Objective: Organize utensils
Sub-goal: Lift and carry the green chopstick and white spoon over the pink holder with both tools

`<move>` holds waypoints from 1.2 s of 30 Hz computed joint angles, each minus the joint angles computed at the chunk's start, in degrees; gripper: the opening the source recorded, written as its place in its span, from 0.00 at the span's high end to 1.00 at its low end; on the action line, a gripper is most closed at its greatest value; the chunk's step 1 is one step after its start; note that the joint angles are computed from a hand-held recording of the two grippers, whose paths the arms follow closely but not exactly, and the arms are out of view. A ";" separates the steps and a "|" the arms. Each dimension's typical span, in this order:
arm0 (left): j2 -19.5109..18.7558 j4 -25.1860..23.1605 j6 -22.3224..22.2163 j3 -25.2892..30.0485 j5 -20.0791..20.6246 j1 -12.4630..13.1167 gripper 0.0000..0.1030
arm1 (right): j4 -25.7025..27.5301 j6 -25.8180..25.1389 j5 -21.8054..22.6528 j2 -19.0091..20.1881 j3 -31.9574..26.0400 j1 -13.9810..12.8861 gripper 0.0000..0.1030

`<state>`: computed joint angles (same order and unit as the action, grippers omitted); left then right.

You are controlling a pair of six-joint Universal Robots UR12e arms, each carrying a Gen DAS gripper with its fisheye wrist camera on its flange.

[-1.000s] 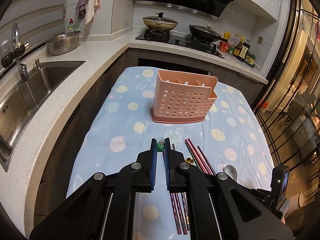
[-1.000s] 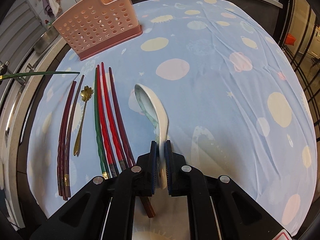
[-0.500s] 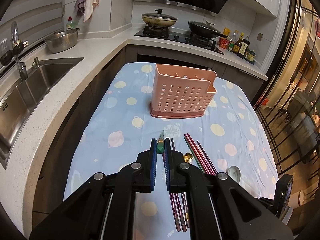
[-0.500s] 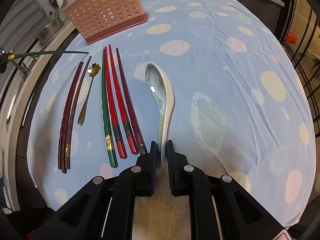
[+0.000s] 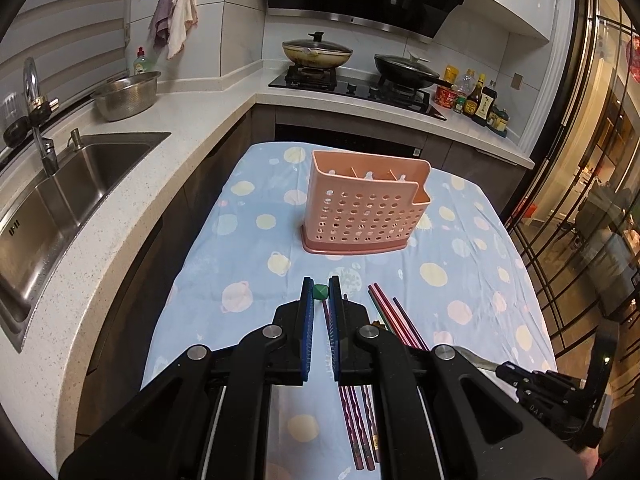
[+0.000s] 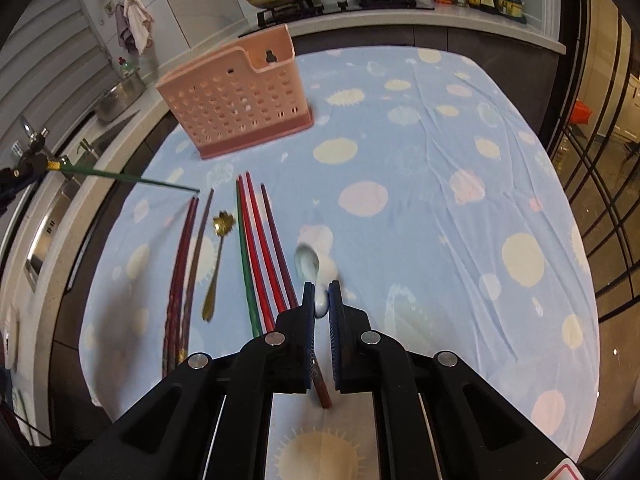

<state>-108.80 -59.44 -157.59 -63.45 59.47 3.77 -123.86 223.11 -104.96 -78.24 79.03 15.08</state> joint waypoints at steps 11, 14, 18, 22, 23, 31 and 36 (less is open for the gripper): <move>-2.22 3.00 -1.07 4.51 -0.47 -0.48 0.93 | -5.72 -7.00 -3.53 4.19 -8.02 -1.34 0.94; -3.21 4.16 -1.59 6.73 -1.10 -0.64 0.93 | -7.00 -9.10 -4.38 5.65 -10.81 -1.90 0.94; -5.27 6.10 -2.88 11.23 -2.24 -0.99 0.93 | -8.23 -11.86 -5.79 8.23 -15.61 -2.78 0.94; -8.25 8.74 -5.40 17.32 -3.08 -1.53 0.93 | -8.62 -13.86 -7.11 11.24 -20.84 -3.79 0.94; -9.09 9.42 -6.15 18.95 -3.10 -1.74 0.93 | -8.64 -13.96 -7.13 11.96 -22.04 -4.11 0.94; -17.09 9.86 -9.58 32.88 -3.16 -3.65 0.93 | -6.94 -12.08 -4.86 16.67 -29.00 -6.57 0.94; -20.34 3.81 -8.40 37.44 -1.78 -4.85 0.93 | -3.32 -11.09 -3.46 19.18 -31.81 -7.27 0.94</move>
<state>-129.14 -55.63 -165.98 -26.00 57.68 -1.08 -127.17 212.02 -108.42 -59.07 47.22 7.81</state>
